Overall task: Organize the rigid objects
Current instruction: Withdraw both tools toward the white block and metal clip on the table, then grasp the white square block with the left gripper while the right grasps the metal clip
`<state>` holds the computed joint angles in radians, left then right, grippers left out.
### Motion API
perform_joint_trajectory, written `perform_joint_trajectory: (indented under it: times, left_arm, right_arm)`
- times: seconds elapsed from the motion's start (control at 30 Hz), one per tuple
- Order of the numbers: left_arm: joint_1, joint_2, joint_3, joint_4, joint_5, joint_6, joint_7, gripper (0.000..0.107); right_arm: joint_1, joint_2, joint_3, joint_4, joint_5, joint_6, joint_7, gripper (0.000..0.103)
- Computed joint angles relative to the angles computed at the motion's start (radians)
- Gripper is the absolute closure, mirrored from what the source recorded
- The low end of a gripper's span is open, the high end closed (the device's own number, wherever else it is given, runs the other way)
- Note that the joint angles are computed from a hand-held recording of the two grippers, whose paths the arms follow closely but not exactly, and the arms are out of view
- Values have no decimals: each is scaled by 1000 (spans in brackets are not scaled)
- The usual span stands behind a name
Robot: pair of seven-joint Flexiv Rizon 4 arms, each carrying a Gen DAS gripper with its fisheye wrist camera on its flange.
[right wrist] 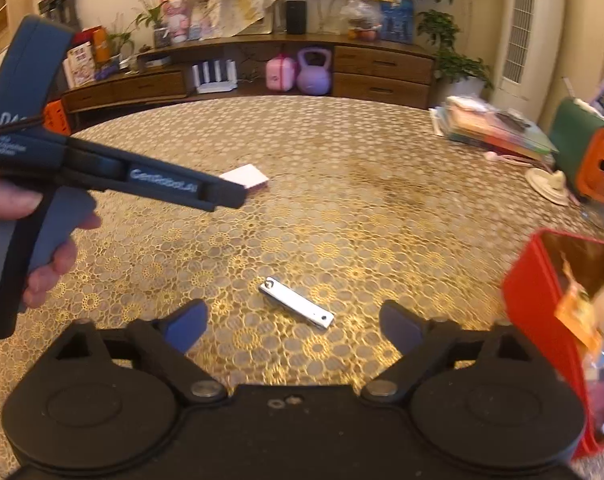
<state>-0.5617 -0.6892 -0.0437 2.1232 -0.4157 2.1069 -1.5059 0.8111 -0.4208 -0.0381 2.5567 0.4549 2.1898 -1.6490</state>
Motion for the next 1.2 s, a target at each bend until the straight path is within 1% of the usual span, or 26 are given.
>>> perform_joint_trajectory:
  times: [0.1,0.2,0.33,0.4,0.43,0.47,0.57,0.6,0.67,0.73,0.77,0.87,0.9,0.97,1.0,1.03,1.2]
  left_arm:
    - [14,-24,-2,-23,9,-4,1,22]
    - [18,-47,5,-46,8,-8,5,22]
    - [25,-72,9,-75,8,-10,12,22]
    - [29,-82,8,-87,12,-9,15,22]
    - [16,-88,20,-95,-3,-13,21,22]
    - [15,-93,22,-102,-5,-14,25,22]
    - [18,-105,22,-116,-1,-14,37,22]
    - [20,-109,21,-120,1,-13,41,22]
    - [21,-114,21,-125,1,-17,48,26]
    - [14,-119,26,-132,-10,-28,55,33]
    - [-3,-125,42,-135,-22,-22,64,35]
    - [-16,-131,50,-140,-36,-14,83,42]
    - [-20,-131,53,-140,-42,-12,88,46]
    - [-48,-135,73,-143,-77,-11,105,51]
    - [-63,-138,84,-146,-97,-11,116,57]
    - [-62,-138,81,-146,-100,-7,122,64]
    - [-72,-136,77,-145,-126,-5,150,64]
  right_arm:
    - [-16,-21,-3,-21,-31,-19,-8,23]
    - [-56,-38,15,-33,-80,-22,-2,26]
    - [-79,-55,18,-47,-126,-27,-11,31]
    - [-80,-61,14,-51,-141,-29,-23,41]
    - [-81,-63,12,-53,-148,-33,-29,44]
    - [-90,-66,18,-54,-160,-32,-30,48]
    - [-116,-72,29,-57,-193,-35,-35,56]
    - [-133,-75,37,-59,-210,-38,-33,60]
    - [-161,-78,54,-59,-237,-36,-27,65]
    - [-180,-81,65,-56,-256,-28,-23,67]
    - [-178,-82,64,-55,-257,-26,-24,73]
    - [-188,-85,73,-52,-266,-13,-21,78]
    - [-184,-87,73,-50,-262,-6,-21,80]
    - [-177,-87,73,-50,-252,-2,-16,85]
    - [-172,-87,72,-50,-245,-1,-13,89]
    - [-170,-87,73,-51,-240,0,-8,91]
    - [-159,-95,79,-44,-207,37,15,92]
